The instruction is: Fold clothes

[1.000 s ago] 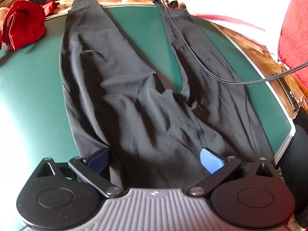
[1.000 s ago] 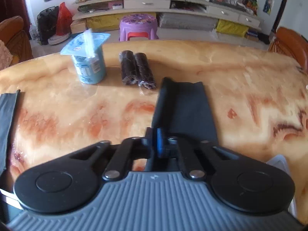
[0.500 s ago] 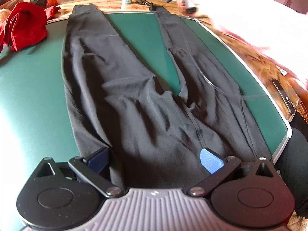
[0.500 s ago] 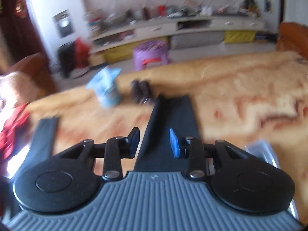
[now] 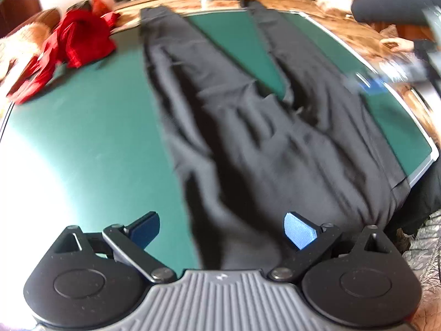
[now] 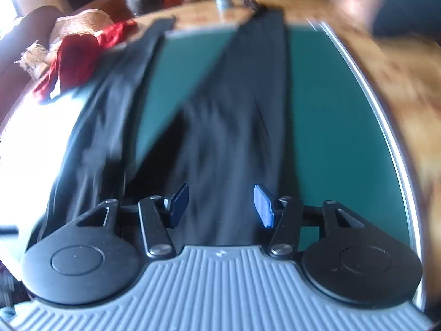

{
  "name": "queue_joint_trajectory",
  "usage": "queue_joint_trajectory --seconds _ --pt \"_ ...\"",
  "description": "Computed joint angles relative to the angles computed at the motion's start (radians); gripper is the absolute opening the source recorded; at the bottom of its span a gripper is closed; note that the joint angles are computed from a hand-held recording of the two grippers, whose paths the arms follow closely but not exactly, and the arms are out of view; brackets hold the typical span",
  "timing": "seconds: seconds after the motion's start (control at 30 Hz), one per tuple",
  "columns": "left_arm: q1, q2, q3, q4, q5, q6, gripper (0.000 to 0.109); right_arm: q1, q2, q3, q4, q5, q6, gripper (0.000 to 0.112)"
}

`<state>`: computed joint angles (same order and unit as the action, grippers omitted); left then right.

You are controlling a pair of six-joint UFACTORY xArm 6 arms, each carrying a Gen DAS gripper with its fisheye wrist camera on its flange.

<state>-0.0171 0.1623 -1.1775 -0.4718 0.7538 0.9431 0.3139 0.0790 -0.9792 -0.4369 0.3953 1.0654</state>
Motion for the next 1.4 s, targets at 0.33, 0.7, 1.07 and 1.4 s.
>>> queue_joint_trajectory --seconds 0.33,0.7,1.07,1.4 --pt "0.086 0.042 -0.045 0.018 0.091 -0.052 0.082 0.069 -0.195 0.260 -0.079 -0.073 0.321 0.060" --pt "0.067 0.034 -0.024 0.033 0.036 -0.078 0.059 0.078 -0.161 0.249 -0.264 -0.086 0.441 0.010" --pt "0.046 0.036 -0.019 0.138 -0.047 -0.231 0.038 0.109 -0.138 0.183 -0.314 0.113 0.432 0.005" --pt "0.027 0.143 -0.185 0.177 0.010 -0.292 0.071 0.002 -0.034 0.032 -0.264 0.075 0.284 0.049"
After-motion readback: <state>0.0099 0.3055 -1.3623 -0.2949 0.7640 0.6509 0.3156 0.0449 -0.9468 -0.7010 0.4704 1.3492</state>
